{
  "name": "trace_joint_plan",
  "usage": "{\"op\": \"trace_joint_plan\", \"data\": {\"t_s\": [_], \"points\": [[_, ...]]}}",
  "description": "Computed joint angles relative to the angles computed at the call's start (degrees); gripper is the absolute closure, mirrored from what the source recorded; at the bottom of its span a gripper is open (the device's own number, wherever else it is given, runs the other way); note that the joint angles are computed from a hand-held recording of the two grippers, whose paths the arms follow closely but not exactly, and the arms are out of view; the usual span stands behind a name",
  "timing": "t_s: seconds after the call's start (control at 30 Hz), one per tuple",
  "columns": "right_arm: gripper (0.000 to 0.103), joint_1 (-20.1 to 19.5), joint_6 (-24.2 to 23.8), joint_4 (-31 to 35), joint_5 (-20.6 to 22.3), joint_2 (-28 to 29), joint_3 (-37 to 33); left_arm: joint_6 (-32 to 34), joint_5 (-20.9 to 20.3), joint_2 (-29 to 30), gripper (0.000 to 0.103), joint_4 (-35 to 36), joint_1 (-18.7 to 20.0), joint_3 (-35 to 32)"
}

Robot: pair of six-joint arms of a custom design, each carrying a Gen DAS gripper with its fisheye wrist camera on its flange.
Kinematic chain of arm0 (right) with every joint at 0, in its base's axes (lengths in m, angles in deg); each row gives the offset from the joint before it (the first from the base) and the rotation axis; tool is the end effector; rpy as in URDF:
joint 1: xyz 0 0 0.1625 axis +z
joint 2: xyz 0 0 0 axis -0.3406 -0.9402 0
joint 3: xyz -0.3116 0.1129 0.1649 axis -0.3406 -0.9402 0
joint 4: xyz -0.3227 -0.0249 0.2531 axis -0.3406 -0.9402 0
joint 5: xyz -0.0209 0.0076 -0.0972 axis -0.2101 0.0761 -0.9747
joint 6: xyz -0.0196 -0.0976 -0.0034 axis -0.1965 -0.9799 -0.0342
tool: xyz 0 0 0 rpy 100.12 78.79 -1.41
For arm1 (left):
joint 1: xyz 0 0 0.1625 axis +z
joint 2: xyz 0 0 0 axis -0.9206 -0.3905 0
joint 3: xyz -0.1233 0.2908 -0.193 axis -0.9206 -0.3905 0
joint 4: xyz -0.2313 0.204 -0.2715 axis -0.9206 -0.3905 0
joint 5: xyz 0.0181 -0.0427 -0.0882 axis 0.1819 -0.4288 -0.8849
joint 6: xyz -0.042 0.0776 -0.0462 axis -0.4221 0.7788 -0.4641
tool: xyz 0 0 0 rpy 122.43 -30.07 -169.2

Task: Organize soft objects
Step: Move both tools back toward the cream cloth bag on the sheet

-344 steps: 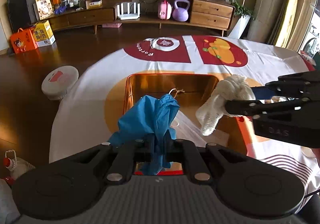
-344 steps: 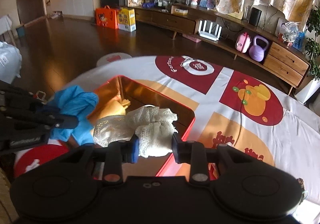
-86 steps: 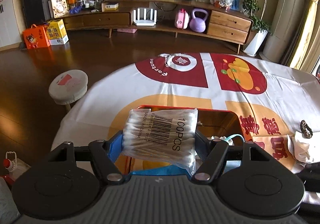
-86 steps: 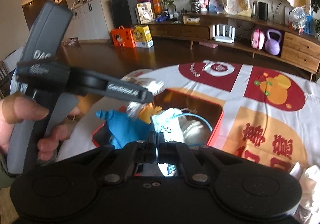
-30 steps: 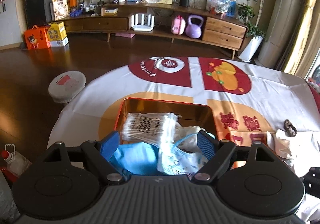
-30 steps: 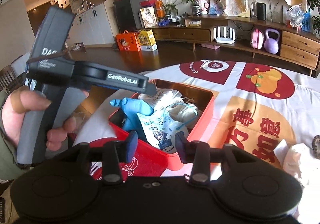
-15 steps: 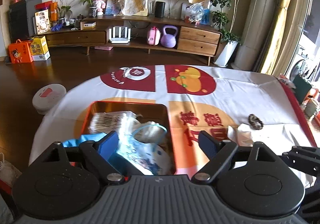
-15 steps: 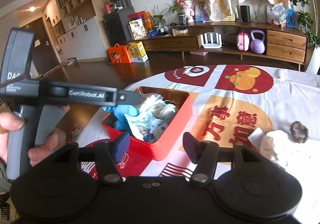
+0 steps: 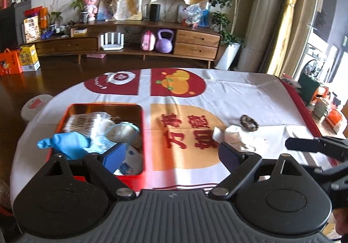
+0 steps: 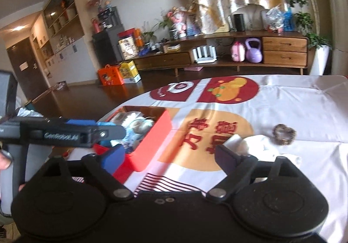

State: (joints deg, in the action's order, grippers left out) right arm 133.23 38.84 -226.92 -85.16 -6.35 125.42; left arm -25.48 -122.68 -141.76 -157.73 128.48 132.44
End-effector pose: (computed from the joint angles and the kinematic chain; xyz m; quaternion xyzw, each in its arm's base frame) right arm 0.3242 -0.4326 -0.0521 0.4041 -0.8748 0.2638 0.0426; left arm 0.0428 -0.3656 0.3227 0.0690 0.8330 -0.4441 0.3226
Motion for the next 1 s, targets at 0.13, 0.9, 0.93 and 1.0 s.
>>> {"op": "trace_joint_plan", "data": {"t_s": [0.13, 0.9, 0.93, 1.0], "points": [[0.005, -1.86, -0.68, -1.8, -0.14, -1.35, 1.56, 1.05, 0.01, 2.26, 0.004, -3.23, -1.82, 1.39], [0.002, -10.13, -4.14, -1.77, -3.04, -1.77, -1.0, 4.06, -4.91, 23.92, 0.001, -16.67, 1.67, -3.83], [0.002, -10.28, -4.43, -0.92, -2.99, -1.42, -1.81, 4.48, -5.41, 25.01, 0.001, -17.16, 2.18, -4.46], [0.003, -10.34, -4.89, 0.61, -3.4, -0.59, -3.64, 5.23, -5.91, 27.04, 0.001, -18.07, 2.83, -5.55]]}}
